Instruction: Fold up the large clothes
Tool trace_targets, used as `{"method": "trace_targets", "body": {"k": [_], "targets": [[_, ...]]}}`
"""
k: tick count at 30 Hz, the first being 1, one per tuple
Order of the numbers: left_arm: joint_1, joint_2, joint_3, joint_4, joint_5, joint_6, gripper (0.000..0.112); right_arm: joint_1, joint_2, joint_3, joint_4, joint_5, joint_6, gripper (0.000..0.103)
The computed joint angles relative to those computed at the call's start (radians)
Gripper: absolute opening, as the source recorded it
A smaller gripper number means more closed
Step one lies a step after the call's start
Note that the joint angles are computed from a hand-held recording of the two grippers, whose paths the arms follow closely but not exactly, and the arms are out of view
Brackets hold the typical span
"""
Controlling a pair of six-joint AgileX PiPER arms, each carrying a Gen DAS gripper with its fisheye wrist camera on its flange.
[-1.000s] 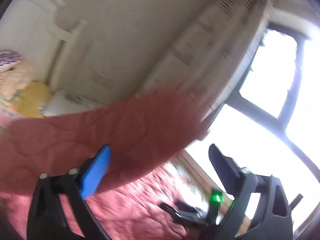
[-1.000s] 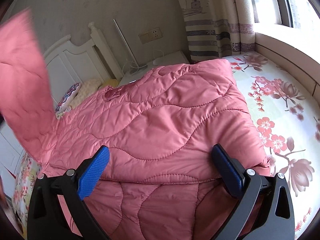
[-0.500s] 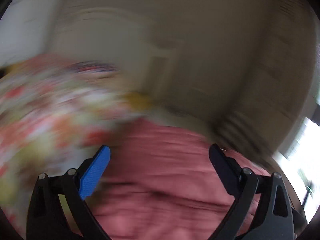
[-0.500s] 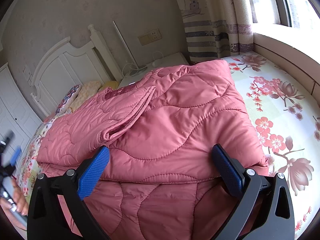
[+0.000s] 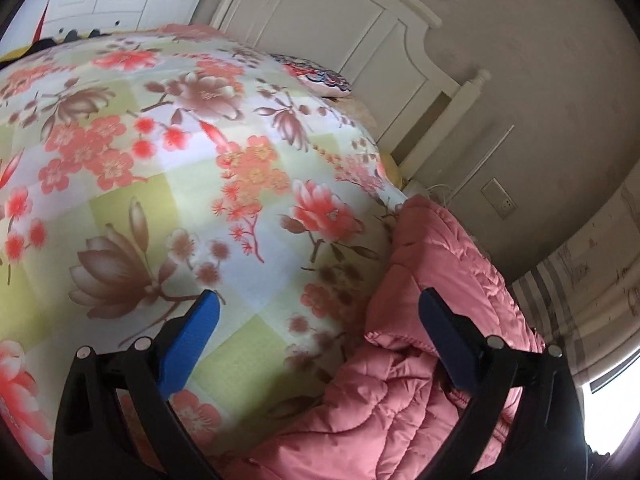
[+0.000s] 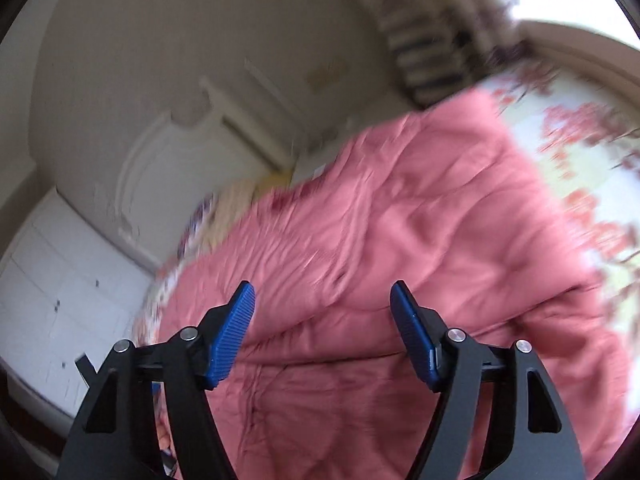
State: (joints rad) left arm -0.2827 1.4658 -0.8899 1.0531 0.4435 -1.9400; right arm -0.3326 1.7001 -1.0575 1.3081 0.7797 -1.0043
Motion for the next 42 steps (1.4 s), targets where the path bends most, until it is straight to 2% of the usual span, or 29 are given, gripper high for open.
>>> {"method": "trace_targets", "body": {"k": [2,4,5,6,7,8,10,11,14,16,18,20,22,23,24,26,27,32,36,37,39,41,42], "targets": [[-0.016,0.001,-0.012,-0.012,0.017,0.013,0.100,0.056,0.027,-0.047,-0.046,-0.033,0.068,0.060],[-0.007,0.004,-0.009,-0.020,0.002,0.020,0.100,0.109,0.057,-0.101,-0.096,-0.076,0.140,0.043],[-0.002,0.004,-0.007,-0.028,-0.004,0.024,0.100,0.123,0.073,-0.124,-0.117,-0.082,0.173,0.029],[0.003,0.002,-0.004,-0.038,-0.011,0.027,0.100,0.135,0.080,-0.131,-0.101,-0.091,0.167,0.019],[0.010,0.001,-0.001,-0.045,-0.018,0.027,0.100,0.140,0.059,-0.104,-0.054,-0.123,0.121,0.016],[0.017,-0.003,0.005,-0.051,-0.025,0.024,0.100,0.153,-0.002,-0.051,0.033,-0.196,0.035,0.014],[0.024,-0.005,0.011,-0.057,-0.036,0.017,0.100,0.160,-0.085,0.023,0.172,-0.267,-0.142,0.014],[0.028,-0.005,0.013,-0.065,-0.039,0.020,0.100,0.167,-0.122,0.043,0.190,-0.307,-0.179,0.014],[0.035,0.002,0.006,-0.100,-0.047,0.059,0.100,0.160,-0.134,0.013,0.035,-0.342,-0.077,0.014],[0.035,0.008,0.000,-0.117,-0.047,0.084,0.100,0.143,-0.078,-0.038,-0.148,-0.307,0.068,0.014],[0.035,0.013,-0.004,-0.123,-0.047,0.093,0.100,0.153,-0.007,-0.079,-0.329,-0.313,0.210,0.017],[0.036,0.011,-0.003,-0.130,-0.046,0.099,0.100,0.154,0.035,-0.083,-0.371,-0.294,0.231,0.025],[0.034,0.009,0.000,-0.122,-0.045,0.088,0.100,0.141,0.015,-0.074,-0.343,-0.282,0.229,0.049],[0.034,0.011,-0.001,-0.122,-0.043,0.088,0.100,0.125,-0.016,-0.049,-0.327,-0.295,0.213,0.066],[0.032,0.014,-0.005,-0.127,-0.038,0.094,0.100,0.128,-0.065,-0.010,-0.271,-0.347,0.166,0.069],[0.030,0.018,-0.011,-0.134,-0.034,0.106,0.100,0.163,-0.169,0.045,-0.250,-0.465,0.134,0.069],[0.029,0.019,-0.011,-0.136,-0.033,0.107,0.100,0.195,-0.207,0.062,-0.300,-0.504,0.165,0.069],[0.027,0.016,-0.009,-0.121,-0.030,0.086,0.100,0.382,-0.178,0.039,-0.790,-0.595,0.463,0.069],[0.002,0.009,-0.012,-0.056,-0.013,0.058,0.100,0.425,-0.031,-0.041,-1.180,-0.524,0.828,0.070],[-0.019,0.002,-0.017,-0.033,0.006,0.061,0.100,0.426,0.005,-0.056,-1.230,-0.512,0.901,0.071],[-0.093,-0.017,-0.034,0.071,0.065,0.037,0.100,0.426,0.012,-0.054,-1.284,-0.525,0.987,0.075],[-0.156,-0.024,-0.064,0.152,0.076,0.061,0.100,0.424,0.012,-0.051,-1.263,-0.521,0.972,0.076],[-0.180,-0.018,-0.096,0.153,0.064,0.122,0.100,0.424,0.015,-0.050,-1.258,-0.523,0.969,0.076]]}}
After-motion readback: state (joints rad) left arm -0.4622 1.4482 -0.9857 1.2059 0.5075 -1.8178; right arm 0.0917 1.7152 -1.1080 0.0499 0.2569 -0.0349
